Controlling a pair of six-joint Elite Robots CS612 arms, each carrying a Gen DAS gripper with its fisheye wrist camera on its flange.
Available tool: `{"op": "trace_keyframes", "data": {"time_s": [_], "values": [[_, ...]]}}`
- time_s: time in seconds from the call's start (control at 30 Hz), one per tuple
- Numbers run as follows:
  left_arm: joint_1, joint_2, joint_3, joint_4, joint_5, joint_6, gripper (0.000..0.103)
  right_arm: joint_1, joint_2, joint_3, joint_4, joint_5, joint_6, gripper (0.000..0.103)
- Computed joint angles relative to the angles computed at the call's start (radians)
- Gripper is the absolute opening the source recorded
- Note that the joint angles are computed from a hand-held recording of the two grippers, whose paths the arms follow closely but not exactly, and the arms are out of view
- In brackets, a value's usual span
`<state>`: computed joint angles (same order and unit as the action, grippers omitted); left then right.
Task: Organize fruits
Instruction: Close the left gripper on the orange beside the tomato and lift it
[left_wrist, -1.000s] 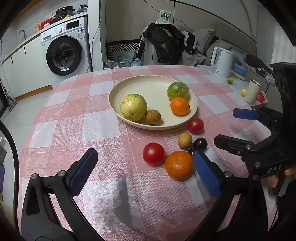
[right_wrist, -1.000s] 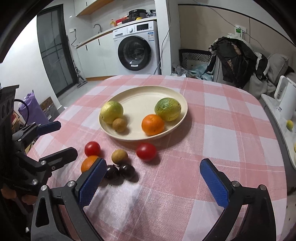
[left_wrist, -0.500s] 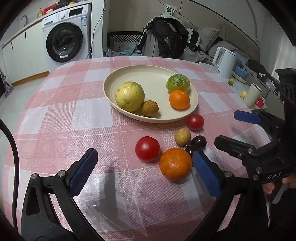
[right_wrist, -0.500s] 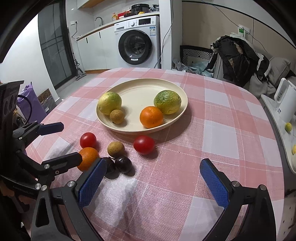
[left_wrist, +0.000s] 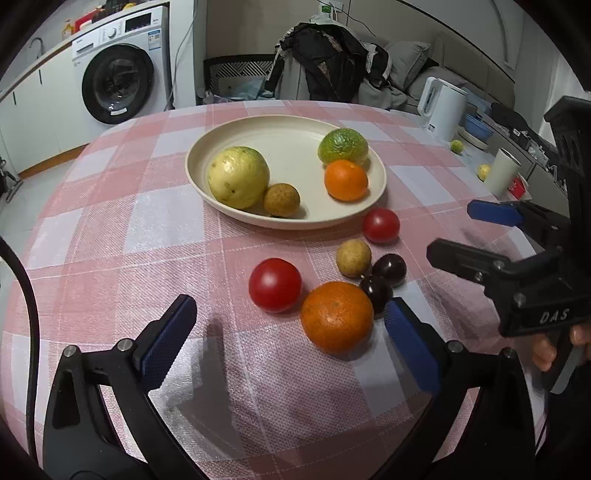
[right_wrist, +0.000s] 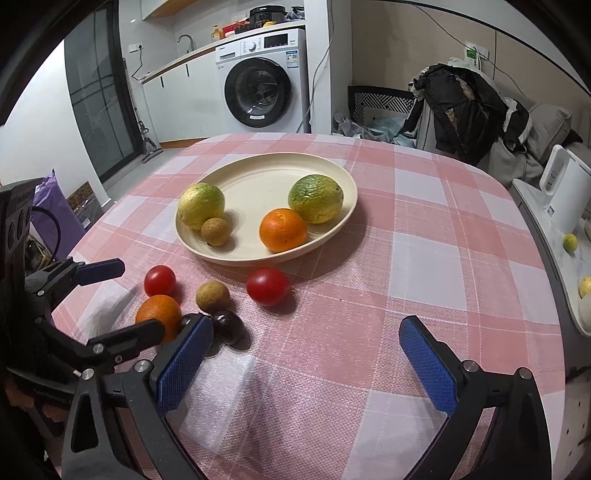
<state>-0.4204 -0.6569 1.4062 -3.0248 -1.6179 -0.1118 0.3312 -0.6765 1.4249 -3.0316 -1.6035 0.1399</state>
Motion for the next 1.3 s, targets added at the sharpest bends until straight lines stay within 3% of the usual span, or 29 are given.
{"op": "trace_keyframes", "data": {"time_s": [0.17, 0.33, 0.4, 0.57, 0.7, 1.3], "values": [[0.004, -0.001, -0.002, 0.014, -0.064, 0.025, 0.080, -0.003, 0.001, -0.004, 0.011, -0.006, 0.016, 0.103], [0.002, -0.003, 0.000, 0.025, -0.095, 0.053, 0.068, -0.004, 0.002, -0.006, 0.017, -0.007, 0.022, 0.103], [0.003, -0.002, -0.002, 0.031, -0.112, 0.058, 0.056, -0.004, 0.002, -0.006, 0.018, -0.006, 0.022, 0.103], [0.007, -0.001, -0.003, 0.032, -0.139, 0.059, 0.044, -0.005, 0.002, -0.005, 0.023, 0.030, 0.000, 0.103], [0.009, -0.001, 0.001, 0.013, -0.143, 0.058, 0.037, 0.003, 0.005, -0.013, 0.051, 0.019, -0.031, 0.103], [0.021, -0.026, 0.031, -0.070, -0.124, 0.061, 0.036, -0.001, 0.010, -0.014, 0.058, 0.046, -0.024, 0.102]]}}
